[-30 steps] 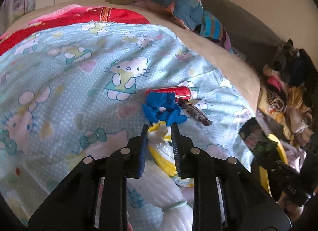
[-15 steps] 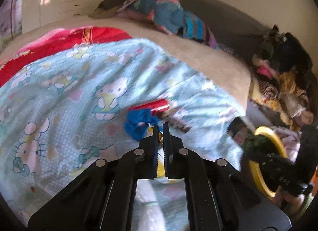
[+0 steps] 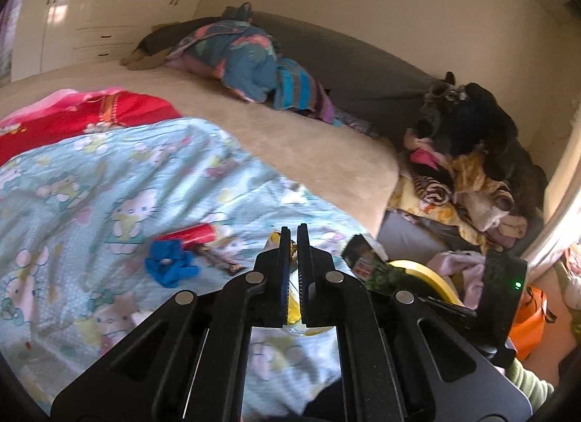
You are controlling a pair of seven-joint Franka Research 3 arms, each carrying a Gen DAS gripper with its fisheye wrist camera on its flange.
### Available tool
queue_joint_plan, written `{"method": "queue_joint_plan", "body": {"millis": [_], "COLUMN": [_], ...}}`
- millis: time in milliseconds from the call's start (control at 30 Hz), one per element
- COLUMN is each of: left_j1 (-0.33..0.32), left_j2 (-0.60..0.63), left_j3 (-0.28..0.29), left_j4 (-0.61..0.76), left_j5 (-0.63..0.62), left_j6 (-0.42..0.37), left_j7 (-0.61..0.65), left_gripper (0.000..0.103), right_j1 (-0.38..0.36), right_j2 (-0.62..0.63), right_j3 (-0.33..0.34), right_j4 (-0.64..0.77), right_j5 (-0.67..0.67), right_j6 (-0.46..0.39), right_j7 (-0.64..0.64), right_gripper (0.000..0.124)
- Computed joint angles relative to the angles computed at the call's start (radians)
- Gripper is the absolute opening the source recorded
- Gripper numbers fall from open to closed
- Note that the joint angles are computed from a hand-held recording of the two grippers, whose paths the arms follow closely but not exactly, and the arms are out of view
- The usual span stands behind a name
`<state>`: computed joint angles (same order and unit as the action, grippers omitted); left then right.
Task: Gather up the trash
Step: 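Carry the green packet and yellow wrapper with foam net over the bin with both tools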
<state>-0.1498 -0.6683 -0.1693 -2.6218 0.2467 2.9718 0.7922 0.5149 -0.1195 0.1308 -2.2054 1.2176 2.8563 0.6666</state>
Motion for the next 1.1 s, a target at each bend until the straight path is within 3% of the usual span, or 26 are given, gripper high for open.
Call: {"method": "queue_joint_plan", "body": {"millis": [567,700,1100], "left_j1": [-0.08,-0.125,-0.144], "left_j2": [0.148,0.186,0.276], "left_j3": [-0.071,-0.054,-0.098], "left_j4": [0.081,0.098,0.158], "left_j5": [0.017,0.004,0.013], "left_j6": [0.074,0.087,0.092], "left_j7": [-0.023,-0.017,-0.036], "left_gripper": [0.001,0.001,0.002], "right_j1": [-0.041,-0.053,-0.099], "right_j2": [-0.079,-0.094,-0.125], "right_j3": [-0.057,-0.07,-0.103], "right_j4": [-0.071,-0.091,-0.143], "right_j5": [0.045,0.041,-0.115], "right_j6": [0.039,0.046,0.029], "right_j7": [-0.002,0.009,0.133], "right_gripper": [0.005,0.005,0.005]}}
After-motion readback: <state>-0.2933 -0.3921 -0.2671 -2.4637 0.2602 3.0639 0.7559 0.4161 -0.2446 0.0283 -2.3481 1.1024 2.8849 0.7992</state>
